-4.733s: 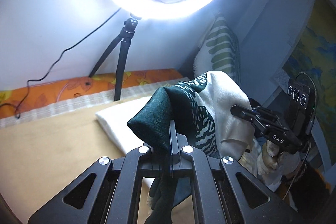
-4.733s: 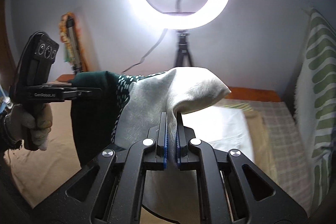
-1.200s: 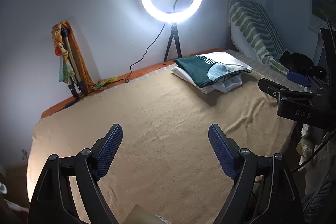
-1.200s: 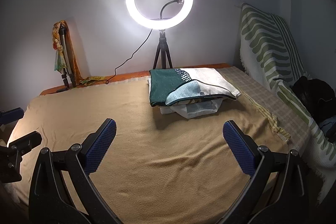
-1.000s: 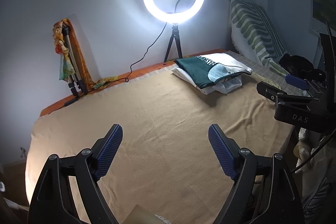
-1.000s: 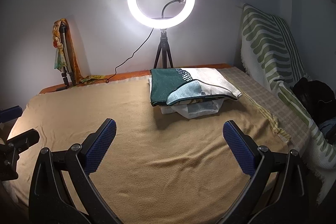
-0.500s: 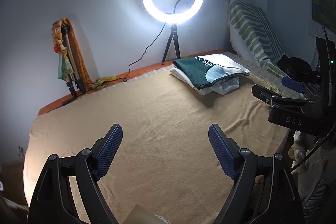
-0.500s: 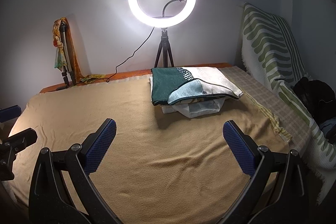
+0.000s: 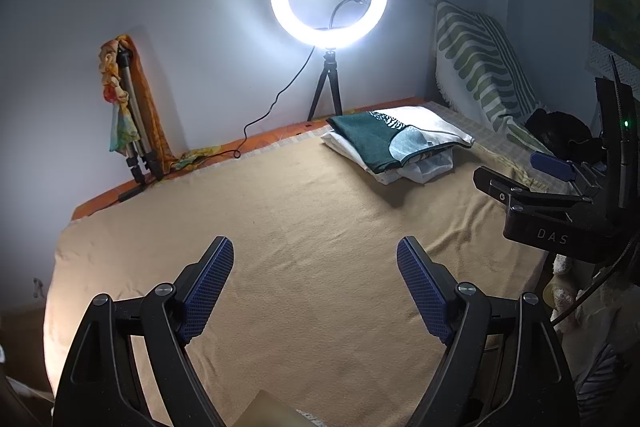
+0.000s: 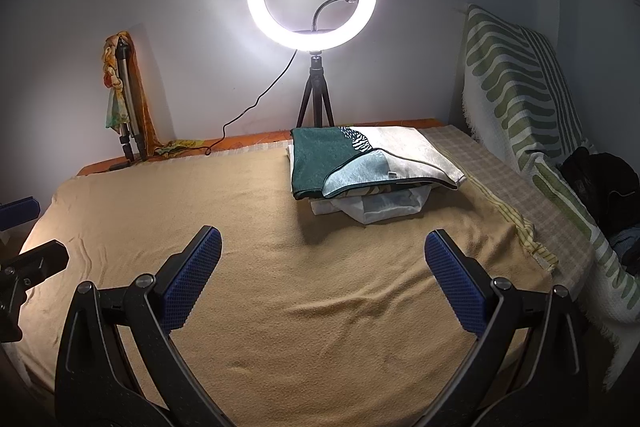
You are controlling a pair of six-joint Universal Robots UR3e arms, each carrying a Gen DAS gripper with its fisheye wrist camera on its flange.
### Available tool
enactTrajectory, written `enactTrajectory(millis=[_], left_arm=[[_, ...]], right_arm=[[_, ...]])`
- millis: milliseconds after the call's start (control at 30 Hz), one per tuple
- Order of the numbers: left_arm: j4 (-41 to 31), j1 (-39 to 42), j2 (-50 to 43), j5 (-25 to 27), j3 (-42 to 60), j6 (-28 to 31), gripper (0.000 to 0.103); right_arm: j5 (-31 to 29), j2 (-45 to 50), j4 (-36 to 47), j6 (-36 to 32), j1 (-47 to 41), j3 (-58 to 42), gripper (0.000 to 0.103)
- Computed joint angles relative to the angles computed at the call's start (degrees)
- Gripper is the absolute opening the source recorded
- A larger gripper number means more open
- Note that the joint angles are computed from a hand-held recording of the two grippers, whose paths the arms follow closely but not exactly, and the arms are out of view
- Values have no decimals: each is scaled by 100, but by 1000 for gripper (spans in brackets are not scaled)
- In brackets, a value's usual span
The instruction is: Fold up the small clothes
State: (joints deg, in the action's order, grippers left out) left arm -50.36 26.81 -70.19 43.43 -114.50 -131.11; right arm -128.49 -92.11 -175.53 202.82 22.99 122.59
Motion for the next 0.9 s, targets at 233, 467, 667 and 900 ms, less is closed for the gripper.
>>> enactTrajectory(millis=[233, 467, 667, 900], left_arm=[[-63, 23, -3, -17, 18, 30, 84], [-257, 108, 1, -47, 133, -39, 84], [-241, 133, 20, -59, 94, -27, 84], [-189, 181, 123, -108, -1, -10, 84]], right_arm=[[37, -10, -10, -28, -28, 2, 103], [8, 57, 22, 11, 24, -61, 103], [2, 86, 65, 26, 46, -115, 103], [-14, 102, 82, 30, 65, -134, 103]])
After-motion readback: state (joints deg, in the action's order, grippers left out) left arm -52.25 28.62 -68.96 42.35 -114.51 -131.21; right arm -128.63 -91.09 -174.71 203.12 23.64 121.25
